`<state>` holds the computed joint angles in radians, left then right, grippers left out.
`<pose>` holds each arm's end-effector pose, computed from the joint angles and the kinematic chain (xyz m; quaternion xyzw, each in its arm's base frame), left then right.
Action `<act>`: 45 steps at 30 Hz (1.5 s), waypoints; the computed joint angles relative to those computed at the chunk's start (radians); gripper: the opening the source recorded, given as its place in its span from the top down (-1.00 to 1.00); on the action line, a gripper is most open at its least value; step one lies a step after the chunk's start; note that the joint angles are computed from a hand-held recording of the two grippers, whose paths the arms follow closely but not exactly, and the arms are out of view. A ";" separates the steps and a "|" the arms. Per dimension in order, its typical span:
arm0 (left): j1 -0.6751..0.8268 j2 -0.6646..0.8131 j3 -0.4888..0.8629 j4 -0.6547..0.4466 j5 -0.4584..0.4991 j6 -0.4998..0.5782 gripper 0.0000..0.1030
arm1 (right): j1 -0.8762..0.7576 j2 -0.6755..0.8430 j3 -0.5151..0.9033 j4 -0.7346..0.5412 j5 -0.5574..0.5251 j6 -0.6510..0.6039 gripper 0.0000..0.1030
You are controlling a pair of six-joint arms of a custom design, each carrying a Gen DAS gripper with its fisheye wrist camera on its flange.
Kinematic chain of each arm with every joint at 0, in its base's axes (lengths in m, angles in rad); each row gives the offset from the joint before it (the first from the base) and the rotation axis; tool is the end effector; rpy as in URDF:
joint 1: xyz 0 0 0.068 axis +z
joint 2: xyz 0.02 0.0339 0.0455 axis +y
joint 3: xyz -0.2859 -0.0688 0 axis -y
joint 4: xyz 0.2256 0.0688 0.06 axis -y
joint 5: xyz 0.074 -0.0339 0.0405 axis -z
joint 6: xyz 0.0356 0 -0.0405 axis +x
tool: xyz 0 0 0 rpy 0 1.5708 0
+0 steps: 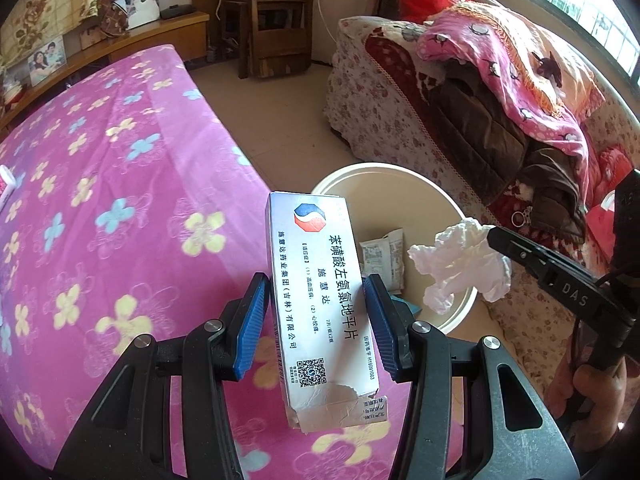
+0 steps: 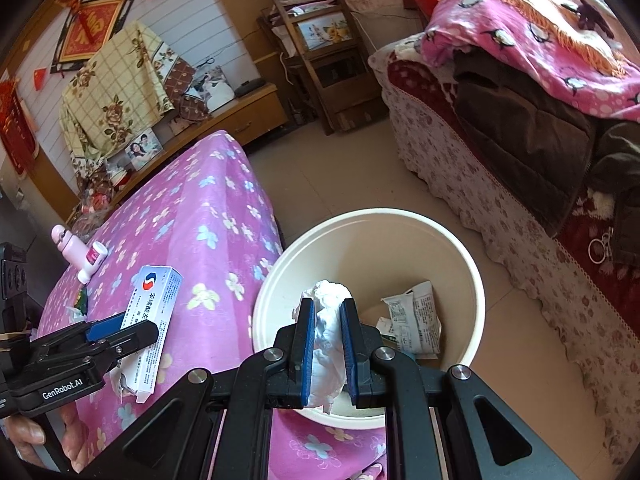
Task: Collect trash
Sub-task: 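Carry the white medicine box and white tissue over the white bucket, then open both tools to drop the box and tissue into the bucket, then move both open tools back over the table toward the remaining trash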
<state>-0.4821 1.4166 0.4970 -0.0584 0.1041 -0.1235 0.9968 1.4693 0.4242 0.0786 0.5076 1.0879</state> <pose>0.1947 -0.1061 0.1622 0.1853 0.9371 -0.1345 0.2636 0.1317 0.1719 0.1464 0.1167 0.9198 0.1279 0.3522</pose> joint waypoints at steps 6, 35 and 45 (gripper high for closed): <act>-0.008 0.075 0.031 0.031 0.069 -0.034 0.08 | -0.034 0.020 -0.038 0.053 -0.025 0.011 0.76; 0.150 -0.006 -0.051 0.043 0.113 0.048 -0.18 | 0.075 0.145 0.160 -0.110 0.022 0.058 -0.20; 0.464 -0.114 -0.086 -0.054 0.189 0.256 -0.18 | 0.123 0.293 0.375 -0.157 -0.014 -0.012 -0.20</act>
<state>-0.0177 1.3026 0.4114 -0.1125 0.2930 0.1324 1.1194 1.7623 0.7992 -0.0789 0.4932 1.0760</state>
